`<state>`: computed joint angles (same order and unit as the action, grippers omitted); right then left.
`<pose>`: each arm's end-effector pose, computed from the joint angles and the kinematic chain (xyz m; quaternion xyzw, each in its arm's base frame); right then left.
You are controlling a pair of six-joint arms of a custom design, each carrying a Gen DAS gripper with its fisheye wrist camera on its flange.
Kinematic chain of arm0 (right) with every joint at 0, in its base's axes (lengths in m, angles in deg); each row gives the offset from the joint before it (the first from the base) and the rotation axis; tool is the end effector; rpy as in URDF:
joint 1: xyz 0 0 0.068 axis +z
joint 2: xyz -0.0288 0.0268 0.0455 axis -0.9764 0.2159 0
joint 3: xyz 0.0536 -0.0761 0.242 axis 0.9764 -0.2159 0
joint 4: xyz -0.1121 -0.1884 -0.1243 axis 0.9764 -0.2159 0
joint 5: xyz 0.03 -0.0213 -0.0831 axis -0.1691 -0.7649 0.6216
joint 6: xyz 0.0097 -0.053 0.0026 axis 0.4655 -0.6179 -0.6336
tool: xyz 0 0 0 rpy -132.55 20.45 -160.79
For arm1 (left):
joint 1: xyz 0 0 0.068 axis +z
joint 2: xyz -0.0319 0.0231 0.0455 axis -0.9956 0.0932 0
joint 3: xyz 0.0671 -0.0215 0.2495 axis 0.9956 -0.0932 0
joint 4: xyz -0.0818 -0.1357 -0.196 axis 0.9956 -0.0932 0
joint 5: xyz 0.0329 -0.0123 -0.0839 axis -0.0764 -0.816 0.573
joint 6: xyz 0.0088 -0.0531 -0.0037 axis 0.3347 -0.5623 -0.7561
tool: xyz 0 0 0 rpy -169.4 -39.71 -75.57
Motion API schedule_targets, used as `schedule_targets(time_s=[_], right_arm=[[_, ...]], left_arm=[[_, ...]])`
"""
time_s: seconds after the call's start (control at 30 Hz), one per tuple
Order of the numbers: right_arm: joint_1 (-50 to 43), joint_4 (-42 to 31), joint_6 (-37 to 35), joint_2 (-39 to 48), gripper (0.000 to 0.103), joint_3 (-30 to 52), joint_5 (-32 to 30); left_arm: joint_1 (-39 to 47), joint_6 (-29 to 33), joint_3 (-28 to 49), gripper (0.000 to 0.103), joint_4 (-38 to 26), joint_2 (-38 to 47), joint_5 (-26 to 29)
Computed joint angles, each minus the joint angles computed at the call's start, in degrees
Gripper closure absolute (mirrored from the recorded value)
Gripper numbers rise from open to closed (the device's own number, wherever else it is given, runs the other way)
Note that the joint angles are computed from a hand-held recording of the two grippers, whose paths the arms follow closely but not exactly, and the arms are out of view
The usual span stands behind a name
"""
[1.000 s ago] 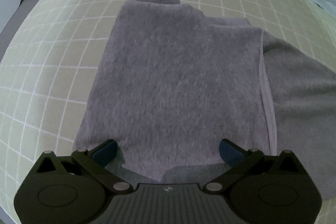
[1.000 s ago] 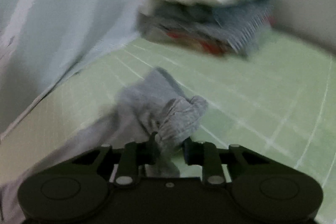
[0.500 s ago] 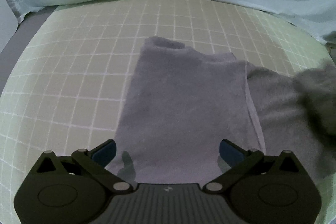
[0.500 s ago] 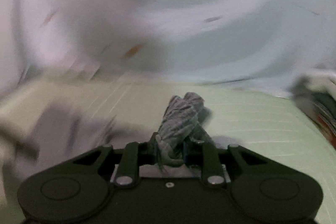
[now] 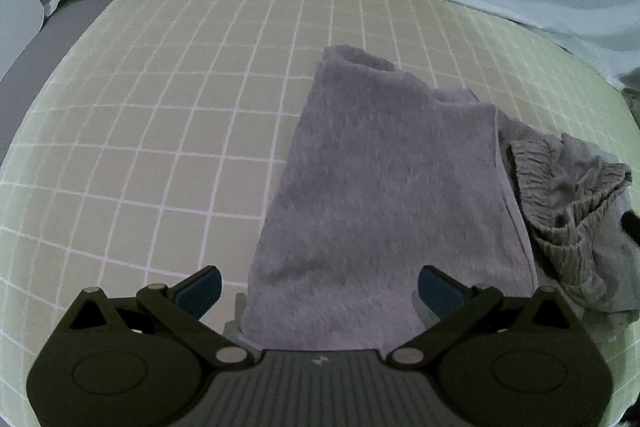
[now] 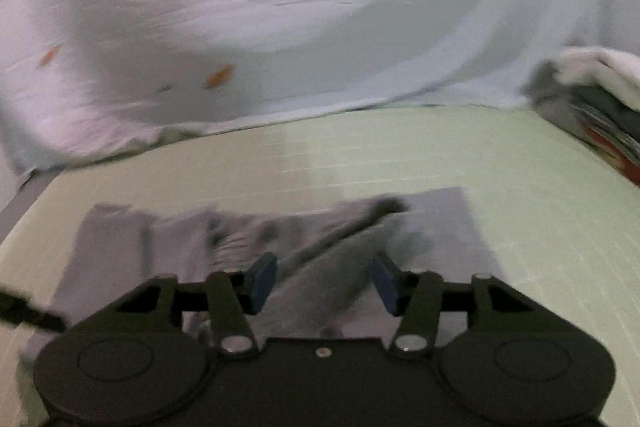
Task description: Fold clothes
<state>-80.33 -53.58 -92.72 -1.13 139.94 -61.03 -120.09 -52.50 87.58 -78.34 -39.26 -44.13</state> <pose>0.2731 0.0018 0.2504 -0.1640 0.8775 0.1417 0.4278 0.1036 -0.0578 0.1962 -0.3018 0.9281 0.0219 0.2170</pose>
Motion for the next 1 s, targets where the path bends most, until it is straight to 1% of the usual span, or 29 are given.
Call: schedule_targets(time_s=[0.03, 0.13, 0.17, 0.2, 0.23, 0.27, 0.33, 0.37, 0.4, 0.43, 0.47, 0.5, 0.6, 0.67, 0.73, 0.8, 0.83, 0.87, 0.9, 0.93, 0.97, 1.0], right_arm=[[-0.2, 0.0, 1.6, 2.1, 0.052, 1.1, 0.9], [-1.9, -3.0, 8.4, 8.7, 0.051, 6.5, -2.6], [-1.8, -3.6, 9.8, 10.6, 0.048, 8.0, -3.5], [-1.7, -4.1, 11.2, 12.6, 0.04, 9.5, -4.5], [-1.1, -3.9, 11.9, 13.8, 0.036, 10.1, -4.3], [-0.5, -3.7, 12.5, 15.0, 0.028, 10.7, -4.0], [1.2, -3.4, 12.9, 17.6, 0.026, 12.0, -1.4], [1.8, -3.5, 12.8, 19.2, 0.033, 12.9, -0.7], [2.5, -3.4, 12.6, 20.3, 0.055, 13.5, 0.4], [3.0, -3.9, 11.7, 21.2, 0.067, 14.4, 0.6], [3.6, -4.0, 10.3, 21.0, 0.082, 14.4, 1.1], [4.3, -3.8, 8.1, 19.9, 0.09, 13.8, 1.3], [7.5, -0.6, -1.7, 15.4, 0.093, 10.2, -1.9], [11.0, -0.2, -7.3, 12.7, 0.093, 8.0, -3.0], [14.0, -1.0, -9.2, 13.2, 0.089, 7.0, -1.9], [15.4, -2.4, -9.7, 14.7, 0.078, 6.9, -0.8], [15.6, -3.0, -9.8, 15.2, 0.076, 6.8, -0.7], [15.7, -3.6, -9.9, 15.8, 0.07, 6.8, -0.5], [15.1, -4.0, -9.8, 15.3, 0.056, 6.8, -1.1], [14.5, -4.4, -9.7, 14.9, 0.045, 6.8, -1.6], [13.7, -4.3, -9.0, 14.5, 0.026, 6.9, -1.8], [12.5, -3.4, -8.4, 13.8, 0.019, 6.3, -2.2]], left_arm=[[0.1, 0.0, 0.0, 0.0, -0.1, 0.0, 0.0], [2.3, 1.7, -0.6, 0.0, 0.7, -0.3, 0.9], [2.9, 2.2, -0.7, 0.0, 0.9, -0.3, 1.1], [3.5, 2.5, -0.7, 0.0, 1.1, -0.1, 1.4], [3.9, 2.9, -0.7, 0.0, 1.4, 0.2, 1.5], [4.3, 3.1, -0.7, 0.0, 1.7, 0.5, 1.7], [5.0, 3.6, -0.7, 0.0, 2.4, 1.4, 1.8], [5.2, 3.7, -0.7, 0.0, 2.6, 1.7, 1.9], [5.4, 3.8, -0.7, 0.0, 2.7, 2.0, 1.9], [5.7, 3.9, -0.9, 0.0, 2.9, 2.3, 2.2], [6.1, 4.1, -1.0, 0.0, 3.1, 2.5, 2.5], [6.6, 4.3, -1.2, 0.0, 3.3, 2.7, 2.9], [8.0, 4.9, -1.9, 0.0, 3.8, 2.7, 3.7], [9.5, 5.7, -2.3, 0.0, 4.2, 2.5, 4.4], [11.2, 6.8, -2.6, 0.0, 4.7, 2.5, 5.1], [11.6, 7.4, -2.8, 0.0, 5.0, 2.8, 5.5], [11.7, 7.7, -2.9, 0.0, 5.2, 3.0, 5.7], [11.8, 8.0, -3.0, 0.0, 5.4, 3.1, 5.9], [12.1, 8.4, -3.1, 0.0, 5.6, 3.3, 6.2], [12.6, 8.9, -3.3, 0.0, 5.9, 3.5, 6.7], [13.2, 9.4, -3.5, 0.0, 6.2, 3.7, 7.2], [13.7, 10.0, -3.7, 0.0, 6.5, 3.9, 7.7]])
